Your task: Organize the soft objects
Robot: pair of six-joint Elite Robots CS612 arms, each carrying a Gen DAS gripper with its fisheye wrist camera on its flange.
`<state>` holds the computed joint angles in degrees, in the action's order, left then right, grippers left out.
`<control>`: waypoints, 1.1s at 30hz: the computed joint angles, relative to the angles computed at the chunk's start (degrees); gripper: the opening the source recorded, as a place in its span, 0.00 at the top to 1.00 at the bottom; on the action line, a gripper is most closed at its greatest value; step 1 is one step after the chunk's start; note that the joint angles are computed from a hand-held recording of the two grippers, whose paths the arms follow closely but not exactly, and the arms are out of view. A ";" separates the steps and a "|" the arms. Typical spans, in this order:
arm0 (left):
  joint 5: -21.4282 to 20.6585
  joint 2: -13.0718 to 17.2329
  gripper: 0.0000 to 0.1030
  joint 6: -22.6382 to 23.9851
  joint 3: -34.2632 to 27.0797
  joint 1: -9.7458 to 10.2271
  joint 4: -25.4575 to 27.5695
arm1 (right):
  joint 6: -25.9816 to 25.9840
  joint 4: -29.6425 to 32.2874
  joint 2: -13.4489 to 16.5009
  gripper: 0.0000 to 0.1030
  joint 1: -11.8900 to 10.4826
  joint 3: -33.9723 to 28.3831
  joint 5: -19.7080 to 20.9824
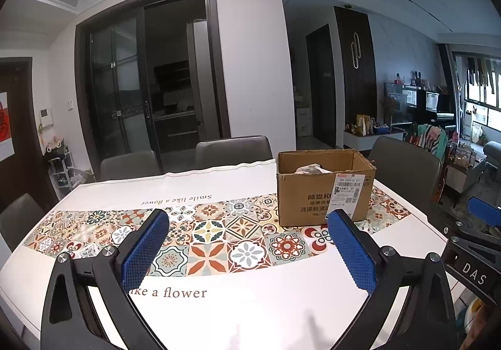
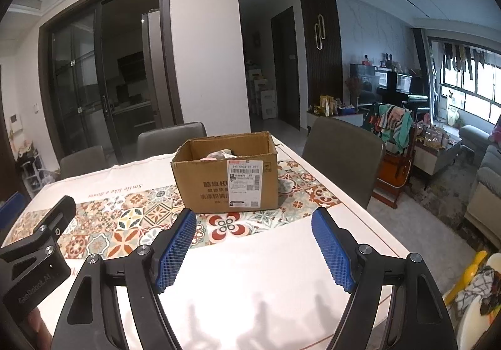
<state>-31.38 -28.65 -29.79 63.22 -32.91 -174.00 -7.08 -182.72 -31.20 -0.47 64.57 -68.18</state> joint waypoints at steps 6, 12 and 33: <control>-0.32 -0.14 0.00 -0.26 0.68 -0.14 -0.16 | 0.09 0.16 -0.31 0.25 -0.13 1.02 -0.21; -0.28 -0.27 0.00 -0.58 1.03 -0.20 -0.10 | -0.05 0.12 -0.57 0.25 -0.15 1.75 -0.35; -1.11 -0.39 0.00 -2.03 1.26 -0.08 1.14 | -0.56 0.36 -0.45 0.25 -0.03 2.11 -0.68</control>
